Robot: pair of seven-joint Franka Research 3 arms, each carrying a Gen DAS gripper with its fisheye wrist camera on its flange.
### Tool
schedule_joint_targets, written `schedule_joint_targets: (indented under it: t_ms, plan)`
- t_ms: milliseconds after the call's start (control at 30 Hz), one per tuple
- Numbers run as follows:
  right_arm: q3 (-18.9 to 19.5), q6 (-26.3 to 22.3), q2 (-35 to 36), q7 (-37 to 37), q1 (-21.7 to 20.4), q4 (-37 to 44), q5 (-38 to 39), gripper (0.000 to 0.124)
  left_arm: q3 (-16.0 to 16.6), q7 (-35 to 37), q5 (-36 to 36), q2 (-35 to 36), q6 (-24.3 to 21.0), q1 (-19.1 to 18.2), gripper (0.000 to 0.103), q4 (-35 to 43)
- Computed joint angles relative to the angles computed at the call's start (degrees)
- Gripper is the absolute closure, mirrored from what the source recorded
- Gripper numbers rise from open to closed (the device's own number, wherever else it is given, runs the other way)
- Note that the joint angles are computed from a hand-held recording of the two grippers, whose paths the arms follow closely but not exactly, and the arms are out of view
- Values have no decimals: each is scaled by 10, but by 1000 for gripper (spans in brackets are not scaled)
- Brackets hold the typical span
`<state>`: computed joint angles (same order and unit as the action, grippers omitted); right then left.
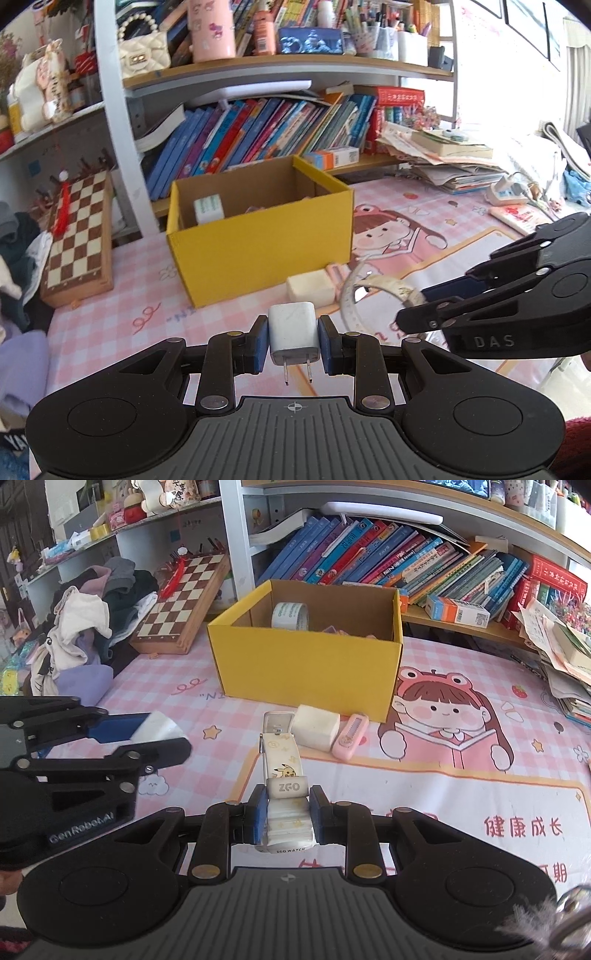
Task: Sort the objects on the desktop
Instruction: 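Lift the watch and small charger and carry them toward the yellow box, then open the right gripper to drop the watch while the left drops the charger into the box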
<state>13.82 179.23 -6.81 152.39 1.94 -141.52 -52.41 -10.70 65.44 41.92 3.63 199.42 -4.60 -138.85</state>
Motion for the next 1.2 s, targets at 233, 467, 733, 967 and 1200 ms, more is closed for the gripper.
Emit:
schedule_joint_targets:
  t_ms: [233, 467, 733, 967, 1200]
  plan:
    - [-35, 12, 8, -152, 35, 5, 133, 101, -4, 1, -6, 15, -5, -2, 77, 30]
    - [-80, 15, 21, -363, 87, 22, 324, 101, 12, 101, -104, 30, -11, -39, 77, 52]
    - [-109, 23, 50, -586, 116, 75, 524, 101, 28, 181, -197, 60, -19, -79, 77, 103]
    - [-92, 14, 94, -850, 112, 155, 760, 101, 97, 277, -325, 96, -31, -174, 77, 162]
    - [-39, -14, 157, -1053, 56, 273, 943, 101, 204, 326, -410, 149, -59, -289, 77, 247]
